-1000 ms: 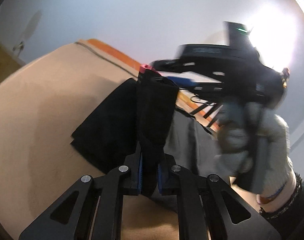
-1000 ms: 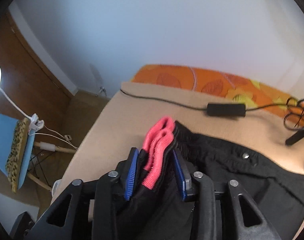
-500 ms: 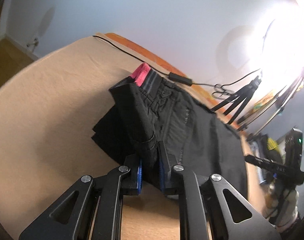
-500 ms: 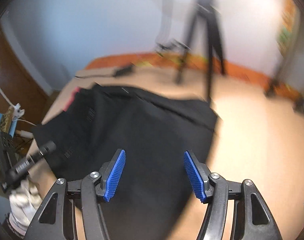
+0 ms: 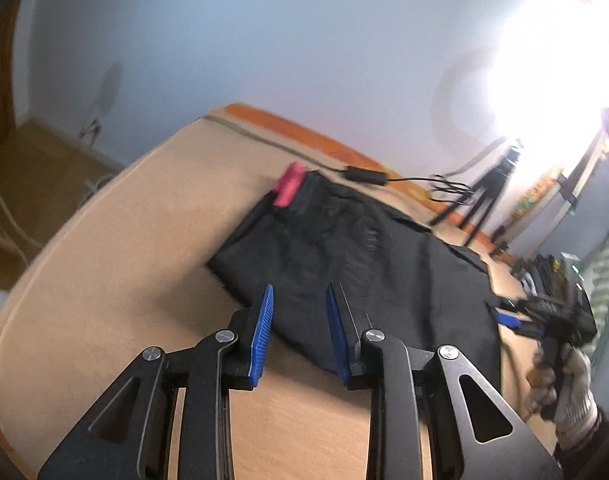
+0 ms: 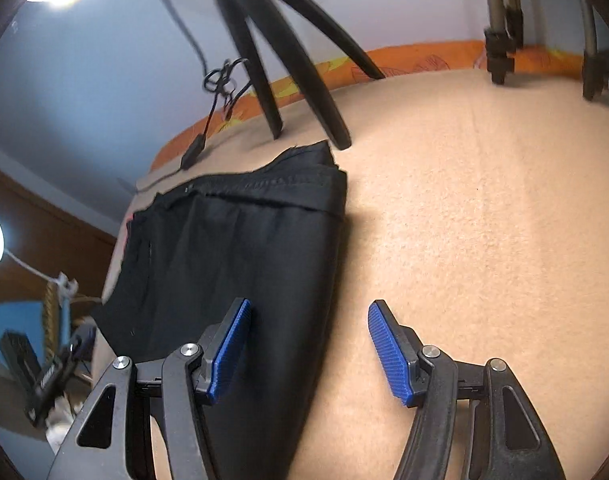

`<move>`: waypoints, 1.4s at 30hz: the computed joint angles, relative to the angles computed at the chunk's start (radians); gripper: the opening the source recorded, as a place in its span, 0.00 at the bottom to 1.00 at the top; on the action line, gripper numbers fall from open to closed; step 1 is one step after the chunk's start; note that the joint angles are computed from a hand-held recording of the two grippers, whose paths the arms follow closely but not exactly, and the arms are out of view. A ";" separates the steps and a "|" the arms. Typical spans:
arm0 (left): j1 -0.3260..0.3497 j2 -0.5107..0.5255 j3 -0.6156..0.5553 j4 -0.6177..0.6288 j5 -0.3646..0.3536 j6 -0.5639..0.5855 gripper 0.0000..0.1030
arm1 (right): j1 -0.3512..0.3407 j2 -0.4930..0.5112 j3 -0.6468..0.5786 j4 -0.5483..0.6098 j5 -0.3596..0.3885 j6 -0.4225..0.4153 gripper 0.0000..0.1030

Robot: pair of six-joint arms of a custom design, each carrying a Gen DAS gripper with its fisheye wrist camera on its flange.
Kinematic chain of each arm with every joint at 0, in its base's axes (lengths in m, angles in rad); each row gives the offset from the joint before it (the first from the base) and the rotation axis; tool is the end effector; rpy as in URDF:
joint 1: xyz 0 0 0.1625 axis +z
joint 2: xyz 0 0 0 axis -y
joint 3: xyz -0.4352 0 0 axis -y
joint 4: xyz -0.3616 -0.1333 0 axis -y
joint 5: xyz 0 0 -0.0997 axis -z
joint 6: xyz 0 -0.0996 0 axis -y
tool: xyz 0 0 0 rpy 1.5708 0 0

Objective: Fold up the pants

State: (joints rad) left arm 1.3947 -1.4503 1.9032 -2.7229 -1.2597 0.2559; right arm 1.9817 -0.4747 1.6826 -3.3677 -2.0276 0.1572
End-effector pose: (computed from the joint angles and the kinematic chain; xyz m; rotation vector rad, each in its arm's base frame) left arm 0.0711 -0.5355 0.4279 0.4205 2.6242 -0.9500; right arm 0.3408 -0.5584 0.0044 0.1533 -2.7125 0.9657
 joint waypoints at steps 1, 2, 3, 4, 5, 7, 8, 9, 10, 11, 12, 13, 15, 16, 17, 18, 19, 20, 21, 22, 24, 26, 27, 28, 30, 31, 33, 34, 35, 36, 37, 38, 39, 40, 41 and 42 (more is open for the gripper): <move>-0.017 -0.008 0.013 0.006 -0.006 0.019 0.25 | -0.007 0.000 0.001 -0.015 0.021 0.004 0.63; -0.033 -0.008 0.024 0.009 -0.002 0.035 0.25 | -0.013 -0.001 -0.001 -0.018 0.038 0.010 0.63; -0.051 -0.009 0.036 0.021 0.000 0.060 0.25 | -0.018 -0.002 -0.001 -0.021 0.055 0.017 0.63; -0.068 -0.006 0.046 0.028 0.001 0.083 0.25 | -0.021 -0.005 0.005 -0.024 0.069 0.023 0.63; -0.087 0.003 0.058 0.033 0.006 0.107 0.25 | -0.023 -0.007 0.012 -0.027 0.084 0.029 0.63; -0.111 0.025 0.073 0.032 0.001 0.149 0.25 | -0.021 -0.014 0.039 -0.031 0.104 0.033 0.63; -0.116 0.035 0.075 0.033 -0.002 0.163 0.25 | -0.017 -0.023 0.065 -0.039 0.112 0.034 0.63; -0.121 0.051 0.076 0.031 -0.006 0.181 0.25 | -0.016 -0.020 0.074 -0.041 0.125 0.034 0.63; -0.126 0.064 0.079 0.026 -0.001 0.194 0.25 | -0.013 -0.023 0.094 -0.051 0.135 0.031 0.63; -0.130 0.077 0.081 0.024 0.006 0.212 0.25 | -0.010 -0.022 0.108 -0.054 0.140 0.028 0.63; -0.134 0.087 0.083 0.023 0.012 0.226 0.25 | -0.005 -0.022 0.121 -0.059 0.140 0.024 0.64; -0.137 0.095 0.087 0.024 0.015 0.243 0.25 | 0.001 -0.019 0.128 -0.060 0.141 0.017 0.63; -0.151 0.109 0.105 0.011 0.053 0.290 0.25 | 0.006 -0.015 0.141 -0.055 0.168 0.013 0.63; -0.157 0.116 0.116 -0.003 0.079 0.313 0.25 | 0.006 -0.010 0.138 -0.051 0.182 0.014 0.64; -0.161 0.124 0.128 -0.021 0.105 0.341 0.25 | 0.009 -0.004 0.142 -0.052 0.196 0.011 0.64; -0.165 0.135 0.139 -0.038 0.134 0.363 0.25 | 0.013 0.002 0.142 -0.055 0.196 0.007 0.64; -0.166 0.149 0.148 -0.052 0.164 0.385 0.25 | 0.020 0.006 0.141 -0.051 0.195 -0.002 0.61; -0.164 0.152 0.162 -0.084 0.165 0.405 0.25 | 0.023 0.009 0.138 -0.039 0.198 -0.009 0.57; -0.165 0.153 0.168 -0.102 0.165 0.413 0.25 | 0.027 0.012 0.133 -0.028 0.192 -0.012 0.49; -0.168 0.153 0.167 -0.098 0.170 0.412 0.25 | 0.032 0.015 0.127 -0.021 0.176 -0.011 0.40; -0.174 0.150 0.165 -0.096 0.177 0.404 0.25 | 0.027 0.013 0.135 -0.035 0.175 -0.002 0.30; -0.185 0.142 0.168 -0.104 0.175 0.396 0.25 | 0.010 0.003 0.149 -0.049 0.211 0.027 0.19; -0.190 0.137 0.167 -0.105 0.169 0.393 0.25 | 0.004 -0.003 0.157 -0.055 0.226 0.039 0.16; -0.198 0.133 0.164 -0.108 0.165 0.391 0.25 | -0.002 -0.008 0.167 -0.070 0.242 0.047 0.12; -0.211 0.127 0.155 -0.109 0.155 0.394 0.25 | 0.003 -0.014 0.174 -0.089 0.246 0.042 0.07; -0.220 0.129 0.150 -0.119 0.158 0.403 0.25 | 0.008 -0.017 0.180 -0.100 0.245 0.037 0.06; -0.237 0.158 0.126 -0.157 0.182 0.421 0.25 | 0.022 -0.024 0.181 -0.108 0.235 0.027 0.05; -0.241 0.182 0.100 -0.165 0.196 0.411 0.25 | 0.029 -0.025 0.177 -0.106 0.227 0.018 0.05; -0.241 0.202 0.079 -0.167 0.202 0.397 0.25 | 0.037 -0.021 0.175 -0.107 0.218 0.013 0.05; -0.238 0.228 0.049 -0.159 0.206 0.374 0.25 | 0.047 -0.017 0.163 -0.102 0.196 -0.003 0.05; -0.232 0.259 0.009 -0.138 0.206 0.338 0.25 | 0.052 -0.015 0.158 -0.098 0.184 -0.014 0.05; -0.225 0.275 -0.014 -0.122 0.205 0.313 0.25 | 0.051 -0.014 0.159 -0.099 0.184 -0.024 0.10; -0.219 0.302 -0.046 -0.109 0.212 0.276 0.25 | 0.051 -0.012 0.155 -0.091 0.185 -0.026 0.10; -0.213 0.315 -0.063 -0.106 0.214 0.256 0.25 | 0.049 -0.008 0.145 -0.070 0.188 -0.027 0.15; -0.209 0.337 -0.083 -0.106 0.215 0.235 0.25 | 0.046 -0.007 0.140 -0.058 0.189 -0.028 0.27; -0.205 0.357 -0.097 -0.109 0.221 0.220 0.25 | 0.046 -0.003 0.133 -0.052 0.185 -0.028 0.35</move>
